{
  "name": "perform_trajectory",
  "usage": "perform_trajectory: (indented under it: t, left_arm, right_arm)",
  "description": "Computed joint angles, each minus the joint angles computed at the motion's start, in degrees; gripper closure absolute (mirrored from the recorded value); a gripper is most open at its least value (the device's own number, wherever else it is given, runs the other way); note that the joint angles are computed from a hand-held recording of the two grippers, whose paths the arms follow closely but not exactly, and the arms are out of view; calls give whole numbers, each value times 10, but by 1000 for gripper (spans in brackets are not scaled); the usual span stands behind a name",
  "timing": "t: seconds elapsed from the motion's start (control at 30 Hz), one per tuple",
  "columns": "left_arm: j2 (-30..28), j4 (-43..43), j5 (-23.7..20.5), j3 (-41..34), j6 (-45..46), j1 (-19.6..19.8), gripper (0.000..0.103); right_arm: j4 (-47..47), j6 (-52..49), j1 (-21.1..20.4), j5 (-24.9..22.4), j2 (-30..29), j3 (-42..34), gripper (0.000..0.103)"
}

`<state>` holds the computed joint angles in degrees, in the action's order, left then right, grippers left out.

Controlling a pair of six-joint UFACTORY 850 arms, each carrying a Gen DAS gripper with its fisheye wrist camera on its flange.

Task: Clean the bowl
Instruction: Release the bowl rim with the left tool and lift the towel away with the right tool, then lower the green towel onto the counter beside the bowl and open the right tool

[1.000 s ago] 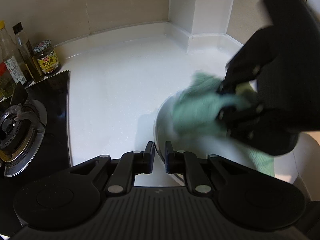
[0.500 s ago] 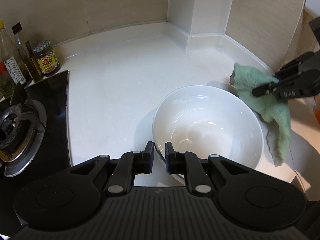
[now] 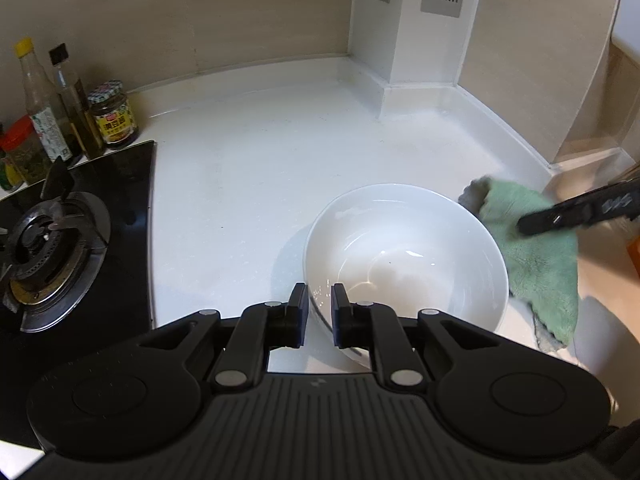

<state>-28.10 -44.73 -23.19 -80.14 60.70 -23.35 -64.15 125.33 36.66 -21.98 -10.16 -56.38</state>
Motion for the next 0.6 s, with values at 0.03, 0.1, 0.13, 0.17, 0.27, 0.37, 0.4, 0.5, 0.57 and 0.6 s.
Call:
perform_trajectory:
  t: [0.03, 0.1, 0.13, 0.17, 0.27, 0.37, 0.4, 0.5, 0.57, 0.6]
  left_arm:
    - [3, 7, 4, 2, -9, -1, 89]
    - [9, 24, 11, 7, -28, -4, 89]
    - [13, 37, 14, 9, -43, -5, 89]
    - [17, 51, 17, 12, -59, -6, 89]
    - [28, 87, 23, 20, -99, -7, 89]
    - [35, 123, 23, 24, -138, -8, 89]
    - [38, 133, 24, 26, -151, -8, 89]
    - [40, 147, 20, 27, -173, -6, 89]
    - [38, 153, 21, 26, -182, -6, 89]
    - [37, 153, 19, 24, -185, -6, 89]
  right_arm:
    - [-36, 41, 8, -20, 5, 5, 75]
    - [-81, 105, 25, -68, 15, 11, 75]
    - [-85, 106, 29, -85, 12, 7, 75]
    - [-85, 100, 33, -102, 8, 2, 75]
    - [-1, -21, 48, -161, -4, -16, 75]
    - [55, -64, 67, -213, -16, -17, 75]
    - [46, -31, 68, -203, -3, -3, 75]
    - [-65, 136, 84, -203, 26, 43, 75]
    - [-100, 192, 97, -244, 22, 45, 75]
    - [-103, 195, 97, -248, 21, 44, 74]
